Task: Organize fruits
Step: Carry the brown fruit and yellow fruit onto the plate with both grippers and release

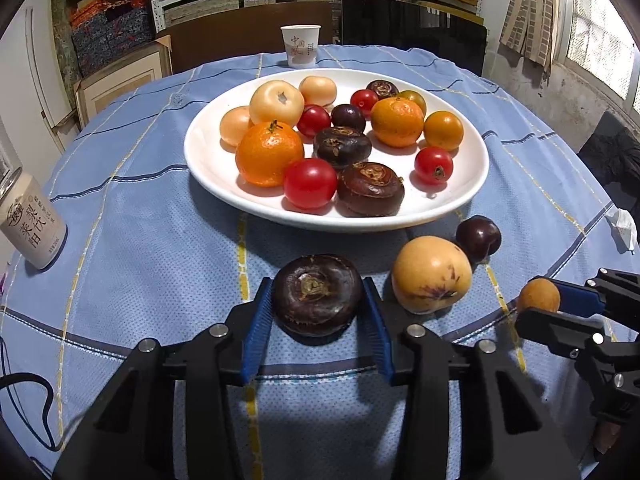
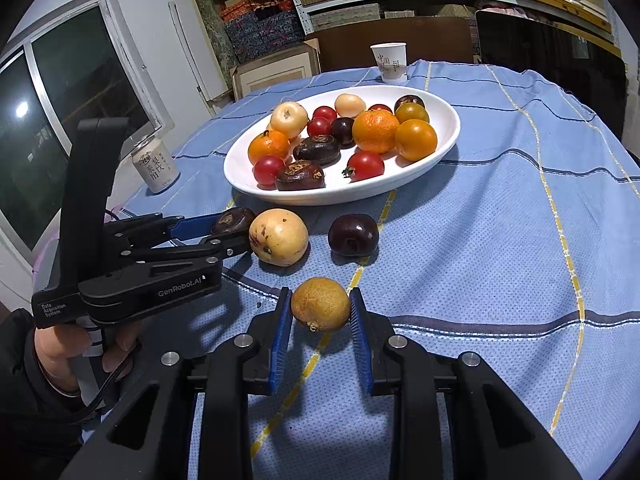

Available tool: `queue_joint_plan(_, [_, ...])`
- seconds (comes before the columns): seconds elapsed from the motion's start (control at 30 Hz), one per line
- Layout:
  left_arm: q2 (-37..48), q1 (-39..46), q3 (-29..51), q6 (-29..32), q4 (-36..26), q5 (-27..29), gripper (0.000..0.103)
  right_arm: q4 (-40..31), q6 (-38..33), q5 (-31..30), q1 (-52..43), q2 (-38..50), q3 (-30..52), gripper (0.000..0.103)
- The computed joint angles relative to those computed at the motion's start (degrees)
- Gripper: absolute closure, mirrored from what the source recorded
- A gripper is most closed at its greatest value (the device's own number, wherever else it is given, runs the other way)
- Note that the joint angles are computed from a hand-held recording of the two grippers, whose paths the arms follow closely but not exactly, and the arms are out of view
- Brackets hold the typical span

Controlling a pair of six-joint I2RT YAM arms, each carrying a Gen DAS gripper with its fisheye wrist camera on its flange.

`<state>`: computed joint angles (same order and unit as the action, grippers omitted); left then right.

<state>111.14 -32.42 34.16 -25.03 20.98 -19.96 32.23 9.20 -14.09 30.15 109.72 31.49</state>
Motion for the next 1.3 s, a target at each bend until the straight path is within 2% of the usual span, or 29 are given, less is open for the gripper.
queue_joint_plan(0.2, [-2.3, -1.7, -3.1, -1.7, 0.8, -2.1, 0.060, 1.2, -0.1, 0.0, -0.2, -0.6, -1.0, 0.074])
queue_joint_plan(0.47, [-10.9, -5.6, -12.9, -6.6, 3.1, -3.7, 0.060, 5.0, 0.7, 0.4, -0.9, -2.3, -3.8, 0.074])
queue_joint_plan(0.57, [-15.6, -7.4, -16.0, -8.0, 2.0, -5.0, 0.060, 6.6, 1.1, 0.0, -1.4, -3.6, -5.4, 0.074])
queue_joint_plan(0.67, [-20.9, -8.6, -17.2, -8.5, -1.9, -5.9, 0.060, 6.5, 0.8, -0.1, -1.4, -5.7, -7.0, 0.074])
queue_joint_plan(0.8, [-30.4, -9.0, -16.7, -7.1, -9.7, -6.7, 0.060, 3.9, -1.2, 1.2, -0.5, -10.2, -8.8, 0.074])
queue_joint_plan(0.93, [-35.2, -9.3, -13.9, -4.5, -15.1, -7.9, 0.060, -0.9, -3.3, 2.1, -0.2, -17.1, -9.1, 0.074])
queue_joint_plan(1.13, [-34.7, -6.2, -7.5, -0.1, -17.8, -6.0, 0.060, -10.1, -7.1, 3.1, -0.8, -25.2, -4.6, 0.074])
queue_joint_plan(1.3, [-30.1, -2.8, -2.1, 3.2, -16.8, -4.7, 0.060, -14.9, -9.7, 4.2, -1.4, -24.2, 2.1, 0.074])
